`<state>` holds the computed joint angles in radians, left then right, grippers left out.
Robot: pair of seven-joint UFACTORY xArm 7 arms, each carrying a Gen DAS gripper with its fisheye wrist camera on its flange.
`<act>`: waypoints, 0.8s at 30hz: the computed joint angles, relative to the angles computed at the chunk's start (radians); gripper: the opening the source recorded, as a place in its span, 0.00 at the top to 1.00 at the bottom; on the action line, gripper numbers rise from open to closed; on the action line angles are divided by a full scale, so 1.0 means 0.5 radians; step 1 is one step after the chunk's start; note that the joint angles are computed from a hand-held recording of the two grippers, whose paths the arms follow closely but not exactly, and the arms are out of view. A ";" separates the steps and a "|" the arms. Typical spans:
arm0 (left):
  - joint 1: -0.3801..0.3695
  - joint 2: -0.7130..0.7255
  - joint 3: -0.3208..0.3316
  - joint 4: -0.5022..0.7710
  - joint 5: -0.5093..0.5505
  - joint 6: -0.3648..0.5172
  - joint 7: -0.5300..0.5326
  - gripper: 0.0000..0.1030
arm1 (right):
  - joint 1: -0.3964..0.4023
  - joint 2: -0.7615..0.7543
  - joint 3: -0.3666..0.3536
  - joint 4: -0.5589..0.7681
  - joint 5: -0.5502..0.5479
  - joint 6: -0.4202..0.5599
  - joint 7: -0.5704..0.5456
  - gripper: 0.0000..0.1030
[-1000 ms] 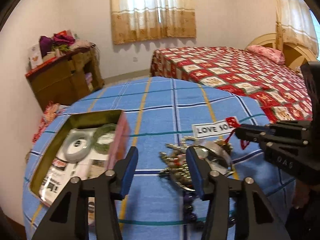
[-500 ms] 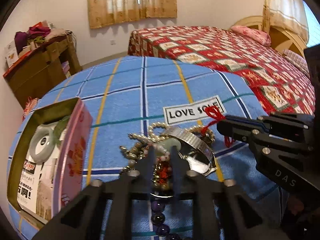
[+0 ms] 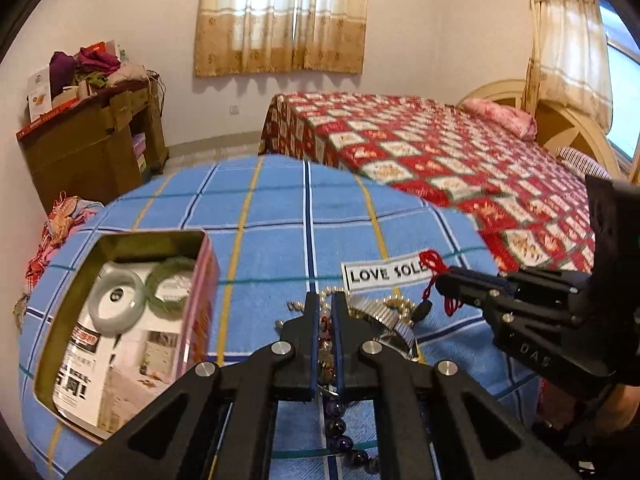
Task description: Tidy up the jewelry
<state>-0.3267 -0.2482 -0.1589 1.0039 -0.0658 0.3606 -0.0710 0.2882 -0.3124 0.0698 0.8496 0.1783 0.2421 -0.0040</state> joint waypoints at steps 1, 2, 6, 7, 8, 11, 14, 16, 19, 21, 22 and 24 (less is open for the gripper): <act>-0.001 -0.012 0.005 -0.002 -0.007 -0.009 0.000 0.95 | 0.001 -0.004 0.000 0.003 0.000 0.000 -0.001 0.92; -0.005 -0.027 0.013 -0.004 -0.023 -0.016 0.004 0.95 | 0.004 -0.009 -0.002 0.006 0.001 0.000 -0.002 0.92; -0.012 -0.082 0.039 -0.012 -0.062 -0.044 0.036 0.95 | 0.013 -0.028 -0.007 0.018 0.003 -0.002 -0.013 0.92; -0.009 -0.091 0.042 -0.008 -0.066 -0.051 0.038 0.95 | 0.016 -0.029 -0.010 0.025 0.004 -0.001 -0.020 0.92; -0.006 -0.095 0.044 -0.006 -0.069 -0.057 0.038 0.95 | 0.019 -0.030 -0.010 0.032 0.004 -0.001 -0.025 0.92; 0.004 -0.118 0.056 0.002 -0.082 -0.069 0.047 0.95 | 0.038 -0.035 -0.019 0.052 0.019 -0.001 -0.054 0.92; 0.024 -0.139 0.063 0.000 -0.080 -0.084 0.038 0.95 | 0.058 -0.035 -0.025 0.071 0.035 0.003 -0.085 0.92; 0.065 -0.156 0.044 -0.013 -0.037 -0.096 0.000 0.95 | 0.065 -0.029 -0.023 0.085 0.043 0.001 -0.100 0.92; 0.093 -0.160 0.043 -0.018 -0.011 -0.104 -0.038 0.95 | 0.081 -0.020 -0.022 0.106 0.059 0.005 -0.125 0.92; 0.116 -0.172 0.044 -0.030 0.009 -0.109 -0.062 0.95 | 0.084 -0.008 -0.013 0.126 0.057 0.007 -0.134 0.92; 0.125 -0.175 0.046 -0.035 0.017 -0.114 -0.070 0.95 | 0.086 -0.005 -0.008 0.131 0.057 0.008 -0.137 0.92; 0.129 -0.184 0.063 -0.045 0.013 -0.116 -0.074 0.95 | 0.091 0.011 0.001 0.153 0.058 0.008 -0.144 0.92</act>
<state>-0.2622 -0.3402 -0.1272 0.9816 -0.0593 0.3027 -0.1080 0.3335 -0.3071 0.0702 0.9262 0.2073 0.2462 -0.0762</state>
